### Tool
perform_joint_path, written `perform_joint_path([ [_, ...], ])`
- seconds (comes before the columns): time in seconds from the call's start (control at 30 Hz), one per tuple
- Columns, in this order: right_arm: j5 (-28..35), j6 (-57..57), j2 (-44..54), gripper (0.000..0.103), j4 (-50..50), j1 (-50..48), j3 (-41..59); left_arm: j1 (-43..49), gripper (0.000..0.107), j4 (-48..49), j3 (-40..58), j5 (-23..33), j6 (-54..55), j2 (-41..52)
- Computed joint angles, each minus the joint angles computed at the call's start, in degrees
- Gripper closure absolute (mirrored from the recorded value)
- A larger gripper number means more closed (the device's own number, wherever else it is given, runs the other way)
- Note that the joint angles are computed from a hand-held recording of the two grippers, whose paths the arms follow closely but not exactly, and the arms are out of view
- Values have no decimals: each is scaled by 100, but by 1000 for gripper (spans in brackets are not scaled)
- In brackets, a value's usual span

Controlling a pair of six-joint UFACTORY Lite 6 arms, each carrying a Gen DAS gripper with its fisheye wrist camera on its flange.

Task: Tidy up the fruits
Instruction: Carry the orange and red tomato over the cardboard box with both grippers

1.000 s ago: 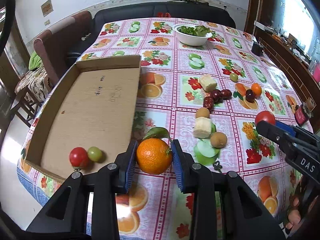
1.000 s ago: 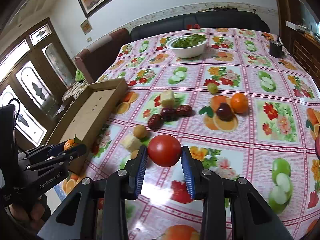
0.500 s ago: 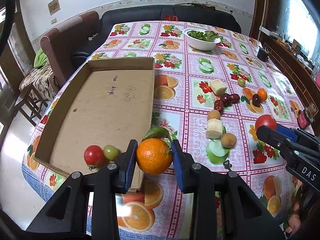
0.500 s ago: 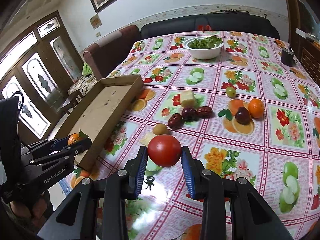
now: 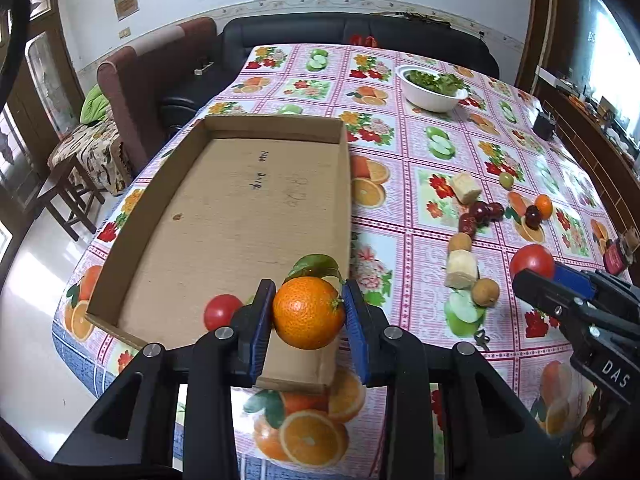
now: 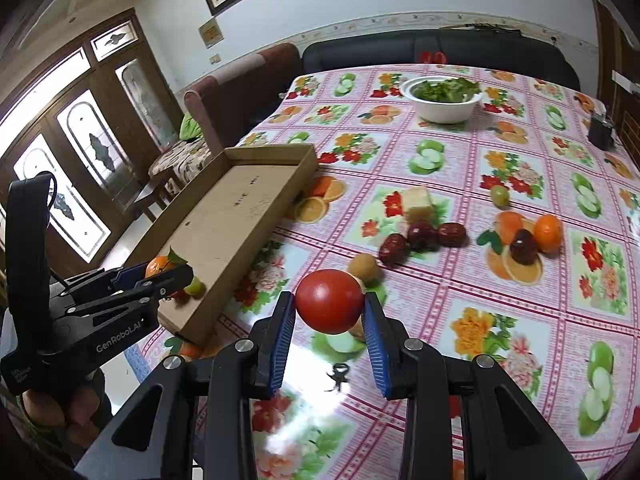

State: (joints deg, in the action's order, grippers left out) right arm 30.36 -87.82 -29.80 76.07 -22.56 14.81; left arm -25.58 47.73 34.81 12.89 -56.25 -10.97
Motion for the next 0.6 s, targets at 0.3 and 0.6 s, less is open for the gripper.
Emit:
perform_joint_path([
  [0.3, -668, -80, 420, 68, 762, 1360, 239, 1002, 75, -1697, 179, -329, 2018, 178],
  [0.6, -1093, -896, 1482, 69, 2126, 2627, 914, 2289, 75, -4516, 586, -525, 5166, 664],
])
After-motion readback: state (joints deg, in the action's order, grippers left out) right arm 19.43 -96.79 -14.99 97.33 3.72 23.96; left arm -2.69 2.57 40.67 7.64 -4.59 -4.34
